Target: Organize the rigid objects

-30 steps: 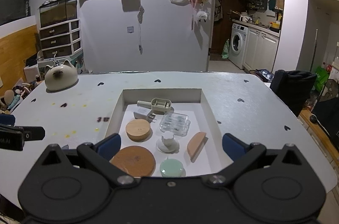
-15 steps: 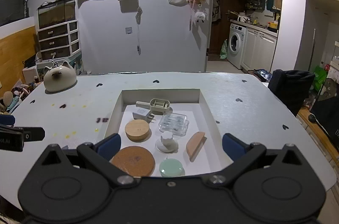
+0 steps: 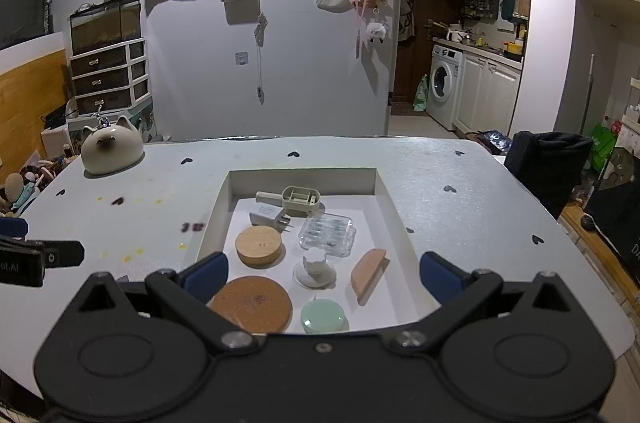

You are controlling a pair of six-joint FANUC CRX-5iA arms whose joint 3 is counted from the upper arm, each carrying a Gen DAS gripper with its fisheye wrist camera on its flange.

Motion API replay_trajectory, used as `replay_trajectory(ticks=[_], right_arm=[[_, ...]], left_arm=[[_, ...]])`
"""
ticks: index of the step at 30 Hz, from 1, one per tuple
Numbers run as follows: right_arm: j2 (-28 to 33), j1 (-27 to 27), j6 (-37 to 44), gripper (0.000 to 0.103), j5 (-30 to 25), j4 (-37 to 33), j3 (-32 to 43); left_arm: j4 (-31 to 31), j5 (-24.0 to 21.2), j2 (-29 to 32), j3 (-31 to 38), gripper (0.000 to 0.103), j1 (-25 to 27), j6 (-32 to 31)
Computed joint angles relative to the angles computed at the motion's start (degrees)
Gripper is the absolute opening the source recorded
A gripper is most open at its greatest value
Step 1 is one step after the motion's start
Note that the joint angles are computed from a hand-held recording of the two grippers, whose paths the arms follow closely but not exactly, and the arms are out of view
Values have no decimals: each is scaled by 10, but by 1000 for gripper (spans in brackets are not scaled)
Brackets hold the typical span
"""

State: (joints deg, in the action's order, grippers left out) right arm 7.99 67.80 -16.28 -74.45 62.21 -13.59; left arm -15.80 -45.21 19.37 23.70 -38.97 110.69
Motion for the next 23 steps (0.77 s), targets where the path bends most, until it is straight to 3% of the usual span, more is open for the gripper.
replay_trajectory(ticks=[23], right_arm=[[-2, 1, -2, 103, -2, 0, -2]], left_arm=[[-5, -3, 0, 2, 103, -1, 6]])
